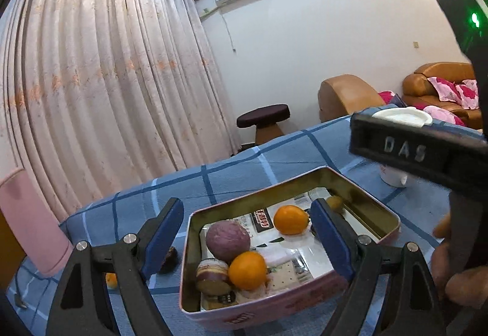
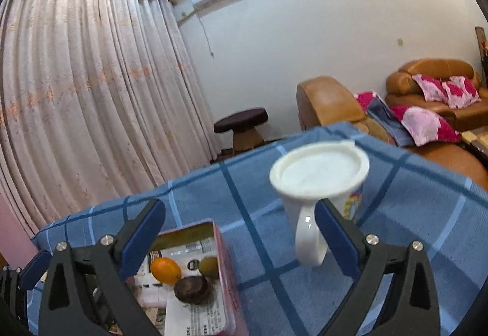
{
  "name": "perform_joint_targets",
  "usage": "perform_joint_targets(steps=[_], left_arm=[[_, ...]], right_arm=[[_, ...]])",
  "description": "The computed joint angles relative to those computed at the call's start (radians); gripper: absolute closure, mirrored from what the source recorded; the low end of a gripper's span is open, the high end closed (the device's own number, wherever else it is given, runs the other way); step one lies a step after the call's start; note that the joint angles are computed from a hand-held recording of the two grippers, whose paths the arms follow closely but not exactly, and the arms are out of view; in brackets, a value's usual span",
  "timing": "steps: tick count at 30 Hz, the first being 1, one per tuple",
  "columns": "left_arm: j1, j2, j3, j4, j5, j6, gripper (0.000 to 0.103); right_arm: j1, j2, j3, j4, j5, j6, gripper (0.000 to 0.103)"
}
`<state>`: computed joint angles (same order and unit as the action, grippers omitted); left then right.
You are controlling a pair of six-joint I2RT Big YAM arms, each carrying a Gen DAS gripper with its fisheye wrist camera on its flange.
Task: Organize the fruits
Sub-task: 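Move both open tools back toward the remaining fruit on the bed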
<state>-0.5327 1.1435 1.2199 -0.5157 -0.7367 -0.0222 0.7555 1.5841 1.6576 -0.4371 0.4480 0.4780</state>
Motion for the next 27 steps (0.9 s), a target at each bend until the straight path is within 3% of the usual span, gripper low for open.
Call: perform_joint_targets(steps=[4, 9, 27], left_arm=[[0.045, 0.004, 0.025, -0.079, 0.057, -0.089, 0.017], [0.060, -0.005, 0.024, -0.133, 0.064, -0.176, 0.017], [0.168, -0.103, -0.049, -0.157, 0.109, -0.181, 0.017]], right_arm=[[0.017, 0.014, 0.015, -0.036, 0.040, -0.020, 0.002], [0.035, 0.008, 0.005, -0.041, 0.078, -0.049, 0.002], [0.100, 0.020, 0.022, -0.052, 0.116, -0.092, 0.002]])
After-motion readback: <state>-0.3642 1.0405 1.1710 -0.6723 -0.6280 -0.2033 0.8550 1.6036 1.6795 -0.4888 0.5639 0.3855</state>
